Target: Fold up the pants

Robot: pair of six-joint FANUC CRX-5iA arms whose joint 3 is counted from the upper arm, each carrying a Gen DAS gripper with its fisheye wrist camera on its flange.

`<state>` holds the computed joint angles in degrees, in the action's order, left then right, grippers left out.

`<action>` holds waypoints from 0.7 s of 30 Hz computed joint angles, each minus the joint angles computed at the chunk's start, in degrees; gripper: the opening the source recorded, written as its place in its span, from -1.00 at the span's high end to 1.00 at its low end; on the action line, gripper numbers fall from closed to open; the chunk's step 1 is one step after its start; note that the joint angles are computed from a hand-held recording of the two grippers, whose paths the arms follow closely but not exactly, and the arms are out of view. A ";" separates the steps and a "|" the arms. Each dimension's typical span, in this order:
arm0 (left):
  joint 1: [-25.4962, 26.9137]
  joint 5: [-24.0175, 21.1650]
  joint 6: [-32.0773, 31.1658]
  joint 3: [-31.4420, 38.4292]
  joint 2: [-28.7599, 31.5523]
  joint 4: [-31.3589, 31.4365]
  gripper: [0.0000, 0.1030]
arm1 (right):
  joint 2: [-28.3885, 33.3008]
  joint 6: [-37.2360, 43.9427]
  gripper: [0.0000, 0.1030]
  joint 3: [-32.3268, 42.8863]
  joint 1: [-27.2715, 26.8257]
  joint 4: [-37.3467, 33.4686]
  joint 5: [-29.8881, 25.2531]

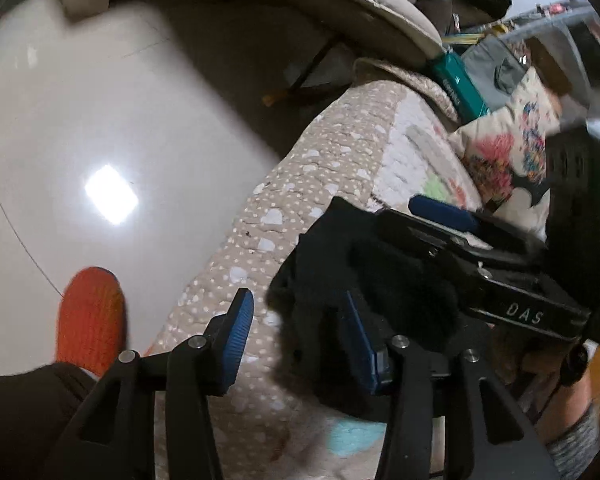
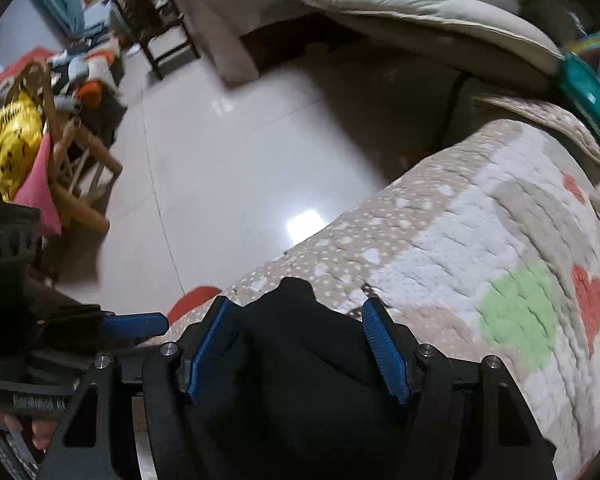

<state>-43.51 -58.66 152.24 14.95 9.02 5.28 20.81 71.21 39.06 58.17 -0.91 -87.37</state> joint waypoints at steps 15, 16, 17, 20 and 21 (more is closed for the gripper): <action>-0.60 -5.33 -4.04 3.76 4.80 1.83 0.22 | 8.86 8.43 0.27 6.18 3.64 4.48 -7.89; -0.44 -3.58 -4.94 2.81 4.29 2.79 0.57 | 8.67 7.78 0.33 6.42 3.51 4.09 -7.98; -0.56 -2.95 -6.21 3.14 4.07 2.76 0.63 | 8.38 7.13 0.38 6.22 3.60 4.21 -7.70; -1.20 -0.67 -7.18 3.15 3.43 2.79 0.72 | 5.45 5.19 0.42 3.59 4.11 5.72 -5.24; -1.26 0.68 -7.69 2.66 3.17 3.59 0.73 | 4.63 4.37 0.42 3.18 4.29 6.07 -4.68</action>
